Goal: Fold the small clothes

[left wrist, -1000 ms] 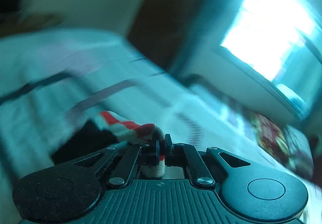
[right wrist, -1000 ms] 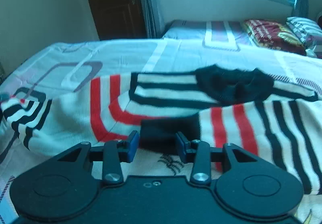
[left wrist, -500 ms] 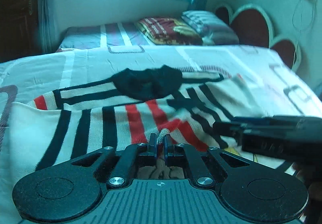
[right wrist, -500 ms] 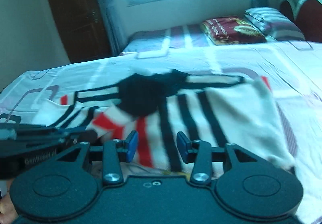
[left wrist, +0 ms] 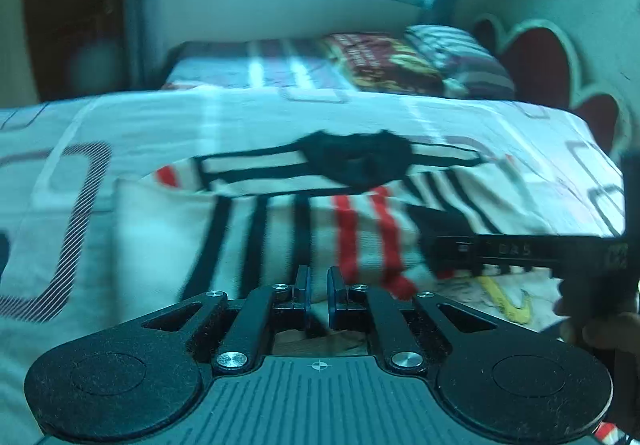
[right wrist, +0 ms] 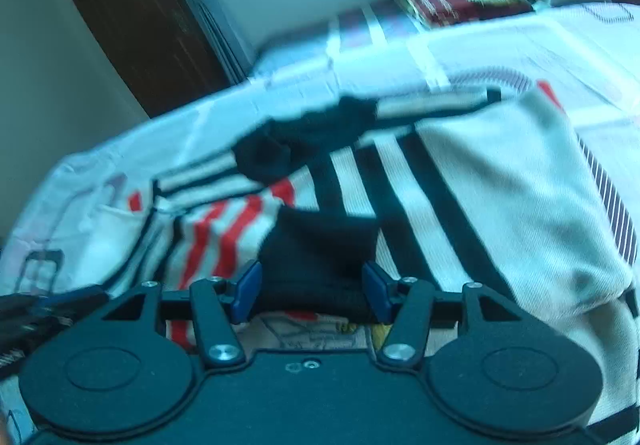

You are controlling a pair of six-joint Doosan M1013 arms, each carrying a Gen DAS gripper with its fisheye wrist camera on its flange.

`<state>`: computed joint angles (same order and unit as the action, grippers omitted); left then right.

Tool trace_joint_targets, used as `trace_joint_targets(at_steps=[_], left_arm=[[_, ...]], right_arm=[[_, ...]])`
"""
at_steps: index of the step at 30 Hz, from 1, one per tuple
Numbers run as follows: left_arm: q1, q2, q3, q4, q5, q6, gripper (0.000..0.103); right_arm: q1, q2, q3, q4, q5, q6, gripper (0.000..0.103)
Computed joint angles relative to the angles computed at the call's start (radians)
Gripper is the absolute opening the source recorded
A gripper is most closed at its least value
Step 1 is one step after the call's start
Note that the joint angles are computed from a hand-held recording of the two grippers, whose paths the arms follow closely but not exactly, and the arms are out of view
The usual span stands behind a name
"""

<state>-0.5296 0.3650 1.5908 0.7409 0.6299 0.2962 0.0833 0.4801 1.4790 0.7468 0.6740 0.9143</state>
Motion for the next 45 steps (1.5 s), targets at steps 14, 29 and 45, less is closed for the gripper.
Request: trace_joint_targets(at_steps=[14,29,45], left_arm=[[0.063,0.020,0.027,0.041,0.084,-0.193,0.007],[0.086,0.065,-0.019,-0.046,0.073,-0.133,0.007],[0.153,0.131,-0.092,-0.055,0.060,-0.161,0.007]], right_arm=[[0.007,-0.042,0.047,0.242,-0.119,-0.338,0.012],[-0.003,-0.036,0.078,-0.264,-0.308,0.122,0.012],[-0.035,0.005,0.014,-0.101,-0.115,0.047,0.016]])
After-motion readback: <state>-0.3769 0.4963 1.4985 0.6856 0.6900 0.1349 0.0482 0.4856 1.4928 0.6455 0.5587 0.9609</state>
